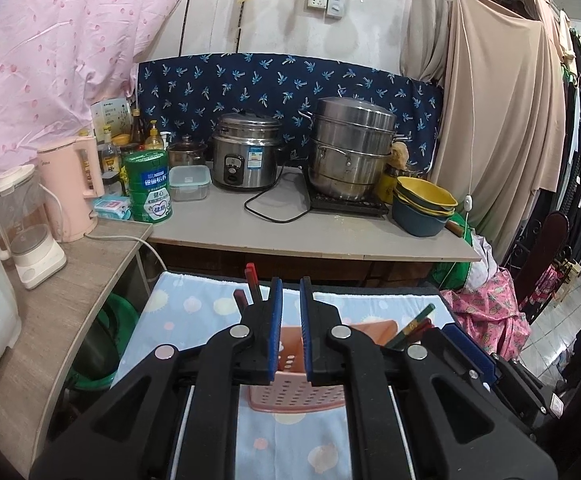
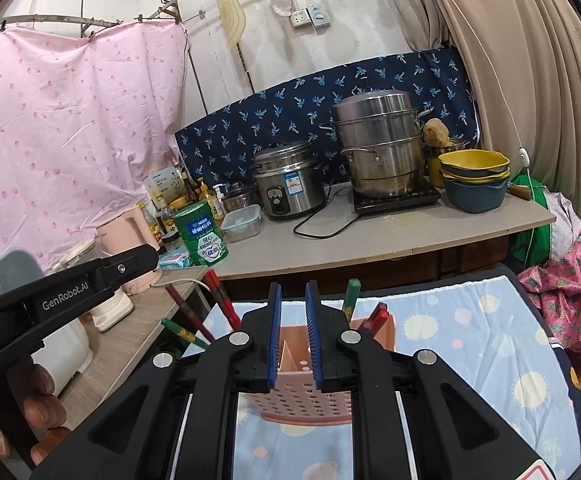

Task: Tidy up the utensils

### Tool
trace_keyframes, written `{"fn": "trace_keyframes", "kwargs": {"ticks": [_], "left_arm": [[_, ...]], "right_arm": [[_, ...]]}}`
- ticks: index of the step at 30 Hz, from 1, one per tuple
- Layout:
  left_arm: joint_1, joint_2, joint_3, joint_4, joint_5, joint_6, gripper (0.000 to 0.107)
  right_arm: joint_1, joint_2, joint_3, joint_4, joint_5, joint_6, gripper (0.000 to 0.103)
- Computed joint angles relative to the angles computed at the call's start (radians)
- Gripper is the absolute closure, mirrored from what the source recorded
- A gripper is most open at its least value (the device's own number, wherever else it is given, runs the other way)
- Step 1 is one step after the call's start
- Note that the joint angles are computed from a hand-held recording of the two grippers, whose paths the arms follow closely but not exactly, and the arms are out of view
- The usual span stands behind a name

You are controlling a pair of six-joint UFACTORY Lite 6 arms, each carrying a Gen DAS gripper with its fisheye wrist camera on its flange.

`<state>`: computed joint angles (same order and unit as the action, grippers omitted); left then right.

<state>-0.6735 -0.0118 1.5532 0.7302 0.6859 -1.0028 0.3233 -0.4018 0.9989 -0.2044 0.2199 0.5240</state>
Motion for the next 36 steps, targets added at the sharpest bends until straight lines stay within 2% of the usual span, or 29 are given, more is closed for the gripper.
{"fn": "trace_keyframes", "kwargs": {"ticks": [3, 5, 12, 21, 25, 32, 33, 35, 36], "left_arm": [[-0.03, -0.033, -0.046, 0.023, 0.028, -0.032, 0.094], [-0.052, -0.055, -0.079, 0.045, 0.047, -0.059, 0.085], [-0.131, -0.144, -0.22, 0.084, 0.099, -0.139, 0.084], [-0.222, -0.221, -0.372, 0.117, 0.154, -0.235, 0.084], [-0.266, -0.251, -0.434, 0.134, 0.182, -0.283, 0.084], [-0.325, -0.298, -0.531, 0.143, 0.22, -0.359, 0.082], [-0.335, -0.303, -0.544, 0.144, 0.228, -0.371, 0.081], [-0.352, -0.313, -0.564, 0.155, 0.245, -0.393, 0.07], [-0.365, -0.317, -0.572, 0.164, 0.259, -0.407, 0.068]], "right_arm": [[0.03, -0.041, -0.034, -0.072, 0.03, 0.079, 0.081], [0.061, -0.076, -0.064, -0.168, 0.059, 0.179, 0.081], [0.157, -0.199, -0.173, -0.34, 0.171, 0.379, 0.08], [0.221, -0.346, -0.306, -0.347, 0.285, 0.425, 0.079], [0.267, -0.406, -0.352, -0.381, 0.347, 0.47, 0.071], [0.444, -0.462, -0.39, -0.527, 0.525, 0.627, 0.065], [0.444, -0.462, -0.39, -0.527, 0.525, 0.627, 0.064], [0.484, -0.475, -0.399, -0.545, 0.561, 0.648, 0.063], [0.512, -0.48, -0.404, -0.563, 0.587, 0.671, 0.062]]}}
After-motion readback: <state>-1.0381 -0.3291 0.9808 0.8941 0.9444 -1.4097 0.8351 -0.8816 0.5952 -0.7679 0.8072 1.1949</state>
